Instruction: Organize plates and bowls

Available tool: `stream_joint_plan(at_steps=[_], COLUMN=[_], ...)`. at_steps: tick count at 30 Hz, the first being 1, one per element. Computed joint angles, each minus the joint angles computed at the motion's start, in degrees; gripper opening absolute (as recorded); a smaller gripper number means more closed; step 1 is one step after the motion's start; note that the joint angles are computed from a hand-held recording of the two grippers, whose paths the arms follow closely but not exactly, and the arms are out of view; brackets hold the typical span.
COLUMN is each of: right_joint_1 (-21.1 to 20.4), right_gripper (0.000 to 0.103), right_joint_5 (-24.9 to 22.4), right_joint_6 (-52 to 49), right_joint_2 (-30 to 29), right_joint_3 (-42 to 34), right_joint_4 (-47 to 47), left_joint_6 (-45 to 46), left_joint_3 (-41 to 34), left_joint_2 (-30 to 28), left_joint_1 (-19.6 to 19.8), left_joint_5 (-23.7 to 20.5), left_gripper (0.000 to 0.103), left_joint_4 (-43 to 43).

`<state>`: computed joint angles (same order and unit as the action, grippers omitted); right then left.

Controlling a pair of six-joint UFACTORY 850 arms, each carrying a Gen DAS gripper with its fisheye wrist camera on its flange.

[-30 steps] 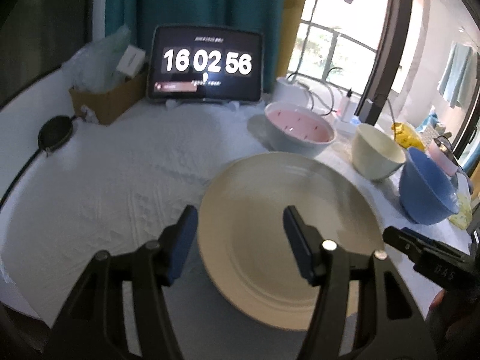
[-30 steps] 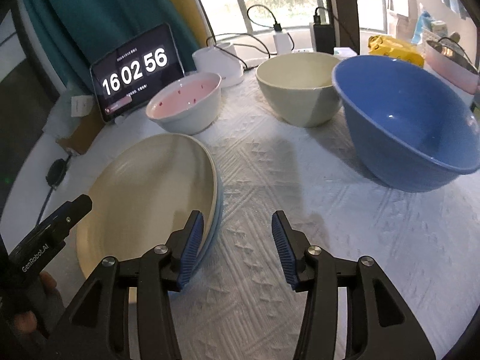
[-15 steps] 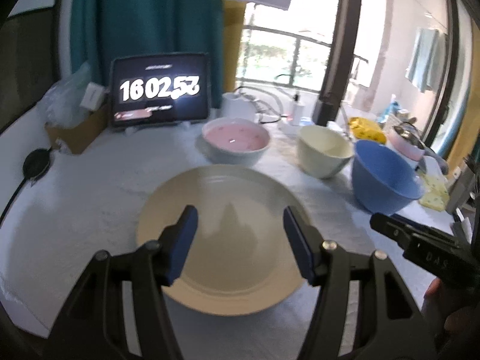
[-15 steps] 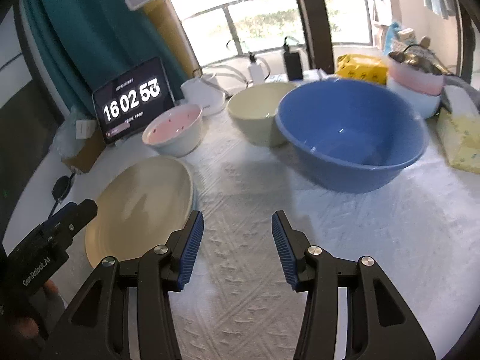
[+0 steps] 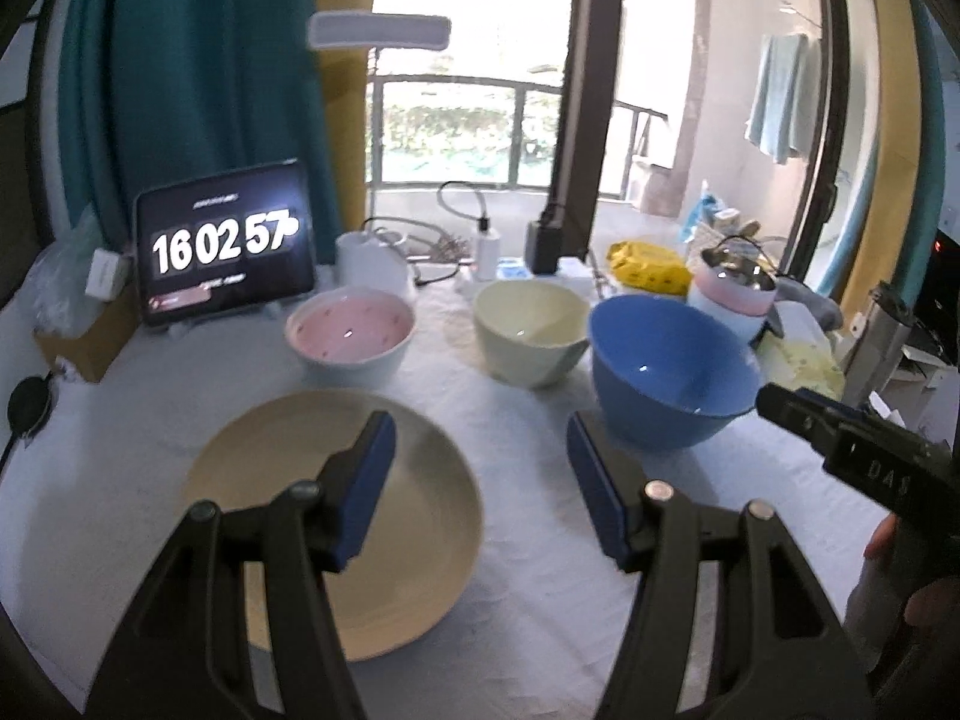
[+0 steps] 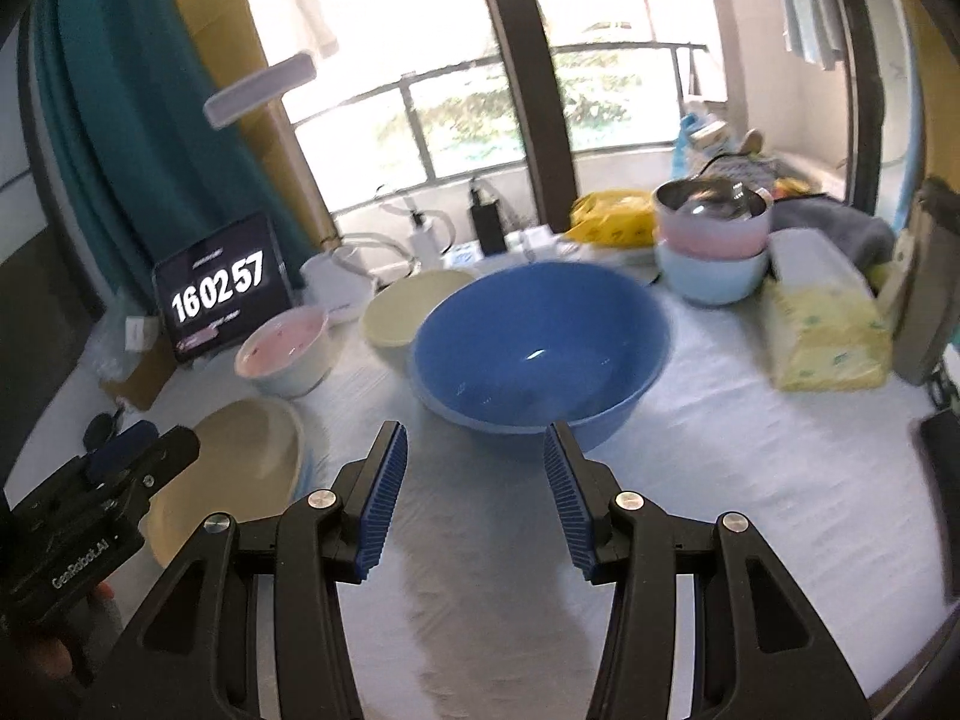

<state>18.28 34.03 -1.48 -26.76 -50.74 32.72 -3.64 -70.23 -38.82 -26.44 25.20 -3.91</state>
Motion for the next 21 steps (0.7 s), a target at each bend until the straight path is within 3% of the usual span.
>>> stream_joint_plan(at_steps=[12, 21], right_joint_1=[-4.29, -8.50], right_gripper=[0.050, 0.050], right_joint_5=[5.23, 2.95], right_joint_6=[-0.56, 2.35], right_joint_2=[4.26, 1.50], right_joint_3=[4.39, 2.23], right_joint_4=[2.05, -0.92], left_joint_6=[-0.05, -0.87], left_joint_3=[-4.44, -12.11], left_joint_2=[-1.63, -6.34], left_joint_1=[-2.34, -3.40], left_joint_5=[-0.98, -5.06], left_gripper=[0.061, 0.061], left_joint_4=[2.06, 2.88])
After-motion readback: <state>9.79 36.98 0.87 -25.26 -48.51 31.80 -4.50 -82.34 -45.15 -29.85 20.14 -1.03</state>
